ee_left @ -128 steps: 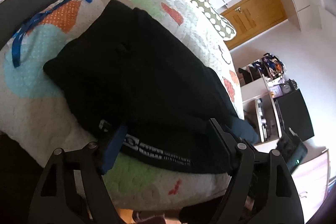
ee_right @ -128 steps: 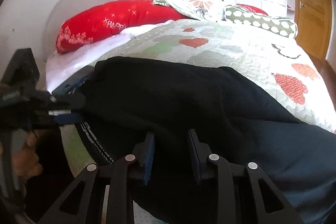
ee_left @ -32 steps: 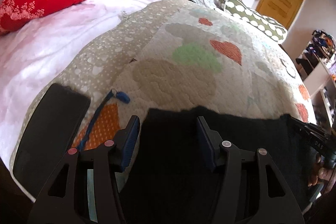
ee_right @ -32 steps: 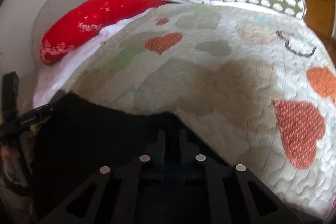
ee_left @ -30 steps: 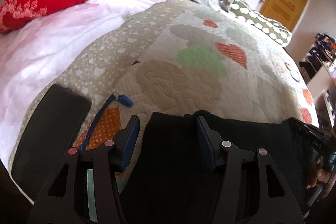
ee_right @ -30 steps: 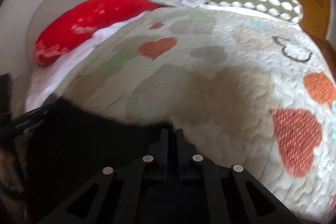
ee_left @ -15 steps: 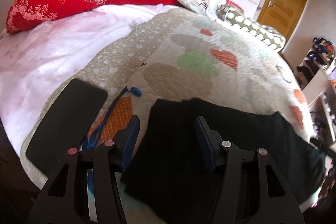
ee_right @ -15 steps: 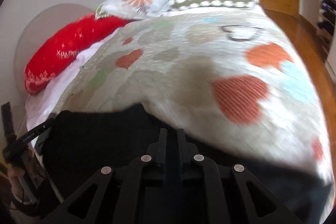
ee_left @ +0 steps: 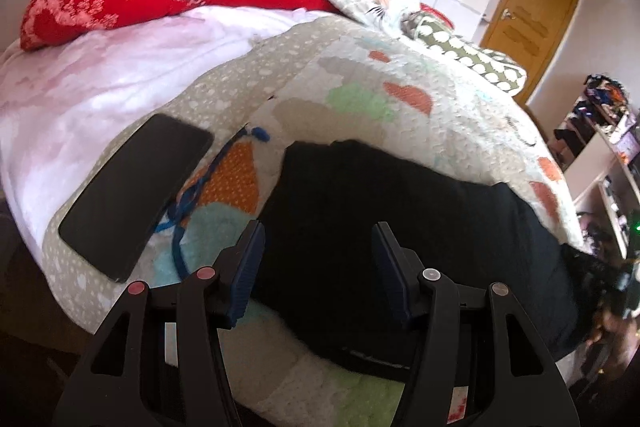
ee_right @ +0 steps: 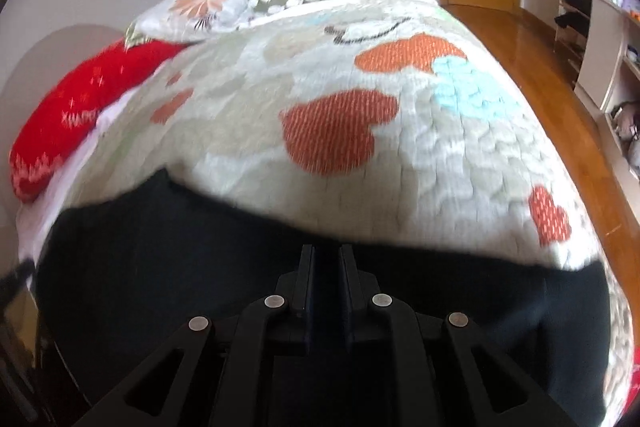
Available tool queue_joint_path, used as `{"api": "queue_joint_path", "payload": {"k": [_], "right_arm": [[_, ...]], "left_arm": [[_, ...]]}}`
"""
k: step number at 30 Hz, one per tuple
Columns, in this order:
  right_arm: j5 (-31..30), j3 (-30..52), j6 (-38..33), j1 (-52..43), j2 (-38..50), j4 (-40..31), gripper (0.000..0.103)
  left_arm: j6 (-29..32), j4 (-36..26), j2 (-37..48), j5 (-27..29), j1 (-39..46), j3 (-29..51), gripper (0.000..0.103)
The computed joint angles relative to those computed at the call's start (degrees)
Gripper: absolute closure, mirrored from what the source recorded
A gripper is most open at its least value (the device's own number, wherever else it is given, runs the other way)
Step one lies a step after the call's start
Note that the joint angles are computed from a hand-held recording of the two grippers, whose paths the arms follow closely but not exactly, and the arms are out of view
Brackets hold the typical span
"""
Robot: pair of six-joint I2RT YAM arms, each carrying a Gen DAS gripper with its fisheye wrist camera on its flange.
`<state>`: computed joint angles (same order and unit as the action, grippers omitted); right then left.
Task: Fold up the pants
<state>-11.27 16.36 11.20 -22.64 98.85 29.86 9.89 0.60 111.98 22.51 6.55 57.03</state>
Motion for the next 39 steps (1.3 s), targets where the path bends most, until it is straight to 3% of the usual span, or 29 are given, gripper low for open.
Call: {"api": "queue_joint_path", "payload": {"k": [5,8,11,15,17,21,24,26,27,29,32,35,39], "right_arm": [[2.37,-4.25,1.93,6.09,-16.30,-10.47,0.091],[2.89,-5.75,4.83,13.13,-19.76,-10.74,0.089],[3.03,-4.61,8.39,19.12,-13.01,-5.24,0.088],[7.32,2.22,11.78,24.76,0.43,-0.72,0.087],[9.62,5.42,12.46,25.32,4.97,0.42,0.087],[8.25,4.98,13.41,24.22,0.87,-3.10,0.087],[11.59,-0.40,12.47,26.97,-8.16,-4.96,0.085],[12.28,-4.37,12.74,28.34,-13.25,-4.36,0.082],[12.32,-7.11,13.43,28.78,-15.15,-2.68,0.075],[13.54,-9.39,14.85,29.31,-12.57,1.38,0.058],[13.64,-8.18,14.44,29.18,-5.60,3.37,0.056],[14.03,-10.08,14.93,29.90,-14.32,-1.45,0.056],[12.95,-16.18,16.44,29.04,-34.14,-10.61,0.056]], "left_arm": [[0.67,0.00,-0.48,1.90,1.65,-1.45,0.047],[1.66,-1.25,-0.87,3.09,1.89,-1.88,0.047],[2.84,-0.55,-1.25,2.96,1.48,-3.16,0.047],[1.48,-1.34,2.67,-3.82,-0.27,-0.39,0.047],[1.31,-2.60,4.24,-4.23,-0.03,0.68,0.043],[2.85,-2.43,2.83,-2.61,1.27,-0.63,0.042],[2.83,-1.05,0.67,-2.71,1.92,-2.54,0.042],[2.40,0.89,-1.31,-2.65,2.25,-4.62,0.042],[2.13,1.20,-2.10,-2.64,2.27,-5.25,0.042],[1.58,1.41,-3.44,-2.25,2.18,-6.05,0.042],[2.00,1.63,-6.22,-2.13,1.55,-7.94,0.042],[2.99,1.92,-8.83,-1.99,0.42,-9.70,0.042],[3.23,1.95,-10.74,-1.59,-1.96,-10.63,0.042]]}}
